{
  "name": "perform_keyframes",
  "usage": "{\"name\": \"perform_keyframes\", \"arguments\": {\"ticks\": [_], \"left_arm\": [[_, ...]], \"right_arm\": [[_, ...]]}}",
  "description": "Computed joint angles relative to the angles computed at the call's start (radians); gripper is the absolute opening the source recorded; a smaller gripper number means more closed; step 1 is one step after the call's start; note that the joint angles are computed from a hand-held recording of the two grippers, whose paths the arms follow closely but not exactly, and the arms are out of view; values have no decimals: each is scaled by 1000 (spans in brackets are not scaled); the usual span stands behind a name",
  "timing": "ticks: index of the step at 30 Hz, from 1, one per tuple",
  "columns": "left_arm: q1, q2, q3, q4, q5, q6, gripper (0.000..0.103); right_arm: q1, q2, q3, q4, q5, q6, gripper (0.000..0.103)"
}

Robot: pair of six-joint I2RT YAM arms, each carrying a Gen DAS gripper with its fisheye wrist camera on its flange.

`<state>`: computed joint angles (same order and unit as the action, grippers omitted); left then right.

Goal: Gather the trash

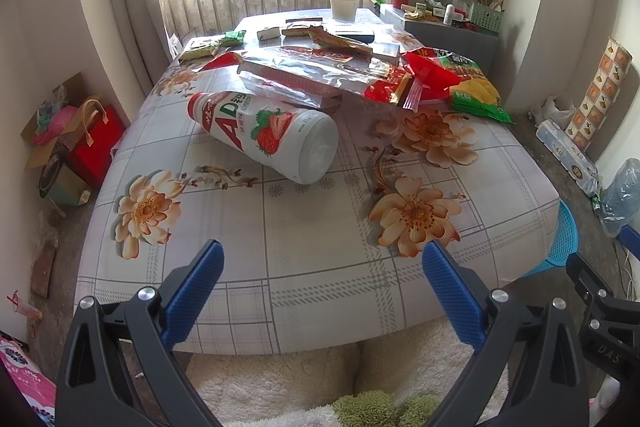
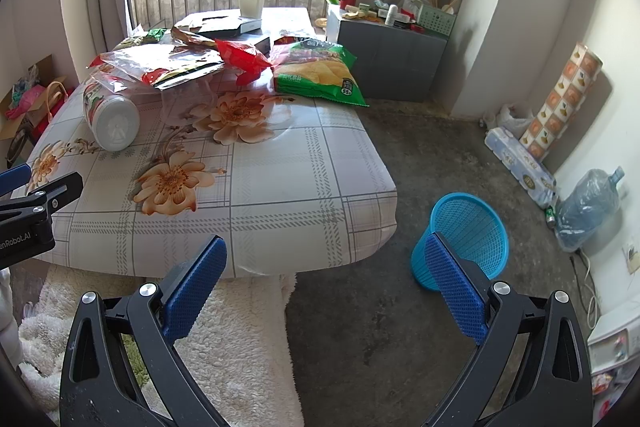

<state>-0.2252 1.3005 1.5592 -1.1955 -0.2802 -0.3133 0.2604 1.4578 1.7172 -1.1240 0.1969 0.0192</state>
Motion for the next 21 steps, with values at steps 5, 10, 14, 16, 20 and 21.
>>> {"name": "perform_keyframes", "arguments": {"ticks": [5, 10, 14, 16, 20, 21], "left_arm": [[-2, 0, -1, 0, 0, 0, 97], [-2, 1, -1, -1, -1, -2, 97], [-1, 1, 0, -1, 1, 0, 97], [-2, 1, 0, -2, 0, -1, 97], [-2, 1, 0, -2, 1, -1, 97], [-5, 0, -3, -3, -1, -3, 97]], "right_arm": [[0, -1, -2, 2, -1, -1, 95], [0, 1, 0, 2, -1, -1, 95], [-1, 4, 2, 3, -1, -1, 95], [-1, 5, 2, 3, -1, -1, 95], [-1, 5, 3, 3, -1, -1, 95], [-1, 5, 3, 3, -3, -1, 95]]}}
